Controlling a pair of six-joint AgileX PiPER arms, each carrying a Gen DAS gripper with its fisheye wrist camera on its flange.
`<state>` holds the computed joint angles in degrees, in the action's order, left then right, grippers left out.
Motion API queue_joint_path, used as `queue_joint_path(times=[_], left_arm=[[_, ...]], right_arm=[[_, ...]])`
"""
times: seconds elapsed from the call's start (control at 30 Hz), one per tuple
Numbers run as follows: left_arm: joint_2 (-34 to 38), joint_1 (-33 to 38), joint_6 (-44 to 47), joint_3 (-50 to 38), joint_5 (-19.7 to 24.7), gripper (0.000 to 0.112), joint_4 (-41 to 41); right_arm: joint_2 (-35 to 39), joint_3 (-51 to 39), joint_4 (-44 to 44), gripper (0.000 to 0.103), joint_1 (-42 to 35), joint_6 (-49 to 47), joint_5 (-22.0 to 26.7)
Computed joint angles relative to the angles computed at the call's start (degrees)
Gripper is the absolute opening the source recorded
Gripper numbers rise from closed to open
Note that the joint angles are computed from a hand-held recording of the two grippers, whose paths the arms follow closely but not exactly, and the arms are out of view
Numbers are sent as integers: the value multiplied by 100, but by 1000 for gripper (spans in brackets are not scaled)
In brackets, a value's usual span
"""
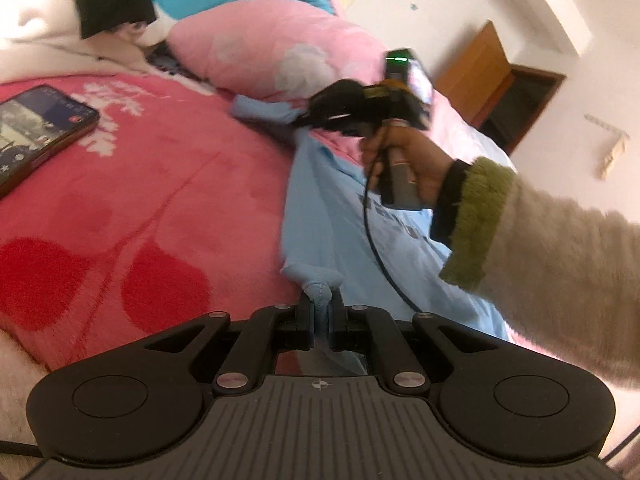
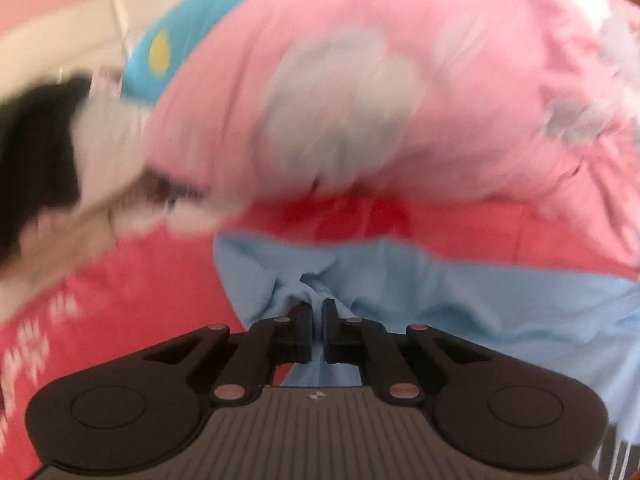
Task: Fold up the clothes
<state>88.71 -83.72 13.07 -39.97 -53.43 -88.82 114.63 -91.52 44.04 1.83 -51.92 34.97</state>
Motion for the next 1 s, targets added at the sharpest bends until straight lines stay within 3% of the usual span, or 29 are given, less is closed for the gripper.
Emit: queue_joint_path(times=[0.17,0.57,0.7,0.77,0.87,0.9,1.0], left_arm=[[50,129,-100,25,-134,4,-161],[243,-228,99,-160,-539,4,-595],[264,-269,202,-242,-581,4,-710],[272,-250,242,-275,-576,4,-740],[241,-170,222,-251,-507,4,-697],[228,-156,211,-244,-487,4,-686],[184,-118,128,-217,-438,4,-659]], right_arm=[[235,-353,1256,4,-156,-586,-196],[1171,-1134,2181,4,-6,-716,-274],[1630,-1701,1242,4,93,369,-33],[1952,-2264,294,4,172,1306,308],[2095,-2883,-345,7,140,2119,907],[2139,-3152,-587,14,115,2418,1231],[1845,-3158,-975,50,-26,2644,1863]])
